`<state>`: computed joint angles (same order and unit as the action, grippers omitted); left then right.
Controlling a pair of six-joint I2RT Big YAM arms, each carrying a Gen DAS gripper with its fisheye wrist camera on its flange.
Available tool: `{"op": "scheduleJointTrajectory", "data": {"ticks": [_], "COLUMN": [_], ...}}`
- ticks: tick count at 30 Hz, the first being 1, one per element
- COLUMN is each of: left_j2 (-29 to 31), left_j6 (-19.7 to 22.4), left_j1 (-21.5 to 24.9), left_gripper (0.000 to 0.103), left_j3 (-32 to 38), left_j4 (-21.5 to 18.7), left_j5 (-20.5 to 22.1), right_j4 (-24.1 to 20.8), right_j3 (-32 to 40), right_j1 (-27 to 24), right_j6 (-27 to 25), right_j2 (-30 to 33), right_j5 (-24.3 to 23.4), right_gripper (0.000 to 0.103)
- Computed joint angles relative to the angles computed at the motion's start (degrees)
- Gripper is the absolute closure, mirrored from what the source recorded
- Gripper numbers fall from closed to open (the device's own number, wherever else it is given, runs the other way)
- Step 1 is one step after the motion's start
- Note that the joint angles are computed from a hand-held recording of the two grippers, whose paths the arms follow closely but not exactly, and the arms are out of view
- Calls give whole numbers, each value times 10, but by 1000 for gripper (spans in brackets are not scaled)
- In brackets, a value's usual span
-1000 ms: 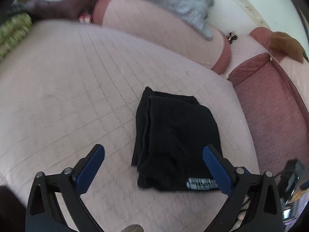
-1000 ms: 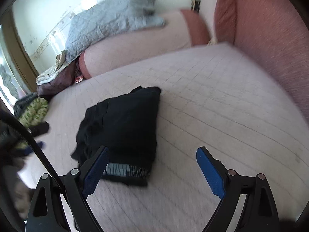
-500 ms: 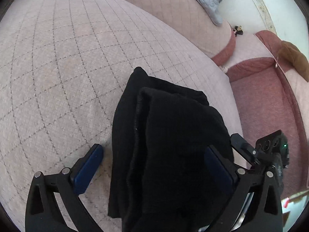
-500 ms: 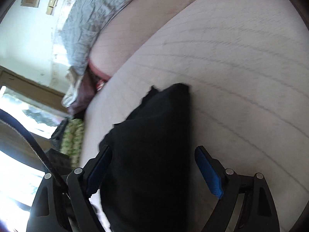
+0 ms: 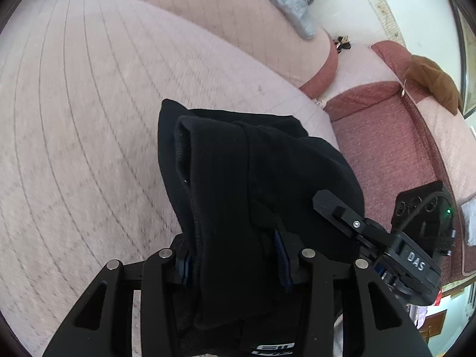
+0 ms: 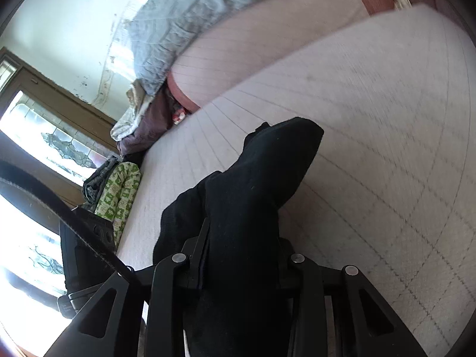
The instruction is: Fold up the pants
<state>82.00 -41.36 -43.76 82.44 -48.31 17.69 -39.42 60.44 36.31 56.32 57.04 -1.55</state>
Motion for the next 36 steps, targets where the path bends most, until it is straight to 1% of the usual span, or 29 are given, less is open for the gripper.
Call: {"op": "scheduleJointTrajectory", "data": {"ticks": [1,5,9,13,15,16,17,18,19,20,21,22,23,25,27,28,29,30,31,32,34,36], "left_j2": [3,14,43,77,99,111,115,118,119,115,117,115,121,121,125,123,123,125,126,129,131,139], "left_j6": [3,15,35,59,67,69,66,63,63,67,73,76,74,66,53,56,61,67,71,73,75,70], "left_j1": [4,24,46,63,64,65,69,72,74,75,74,75,74,81,85,86,84,84,82,80,82,87], "left_gripper": [61,61,61,61,61,60,57,57,56,55,55,52,50,48,48,49,56,58,60,62,62,61], "left_j3": [10,42,80,102,117,125,122,122,120,113,114,111,117,111,109,108,109,115,121,129,139,150], "left_j4": [-2,-19,-55,-85,-99,-107,-100,-93,-88,-85,-85,-85,-86,-75,-67,-69,-71,-76,-82,-84,-80,-75], "left_j5": [-3,-19,-33,-40,-50,-60,-53,-44,-40,-39,-39,-38,-35,-13,0,-1,-2,-1,-6,-8,-3,3], "right_j4": [0,34,59,89,76,58,19,-11,-30,-34,-25,-4,21,44,43,50,62,74,79,77,71,68], "right_j3": [8,39,63,46,45,50,65,78,87,91,87,78,66,55,56,53,45,40,39,45,61,75], "right_j1": [-1,-17,-27,-40,-45,-45,-43,-40,-38,-40,-44,-51,-60,-67,-69,-70,-72,-73,-71,-69,-63,-58], "right_j6": [2,11,5,15,9,2,-11,-25,-41,-53,-52,-45,-32,-15,-14,-9,-4,2,4,-3,-27,-43], "right_j2": [2,31,77,97,110,115,125,132,136,137,133,127,120,118,129,136,140,145,147,147,146,149], "right_j5": [2,-10,-29,-57,-49,-29,5,36,59,63,50,27,-4,-26,-41,-58,-82,-102,-99,-90,-72,-46], "right_gripper": [69,69,69,68,65,60,53,52,52,52,52,52,42,32,32,33,47,61,65,69,72,72]}}
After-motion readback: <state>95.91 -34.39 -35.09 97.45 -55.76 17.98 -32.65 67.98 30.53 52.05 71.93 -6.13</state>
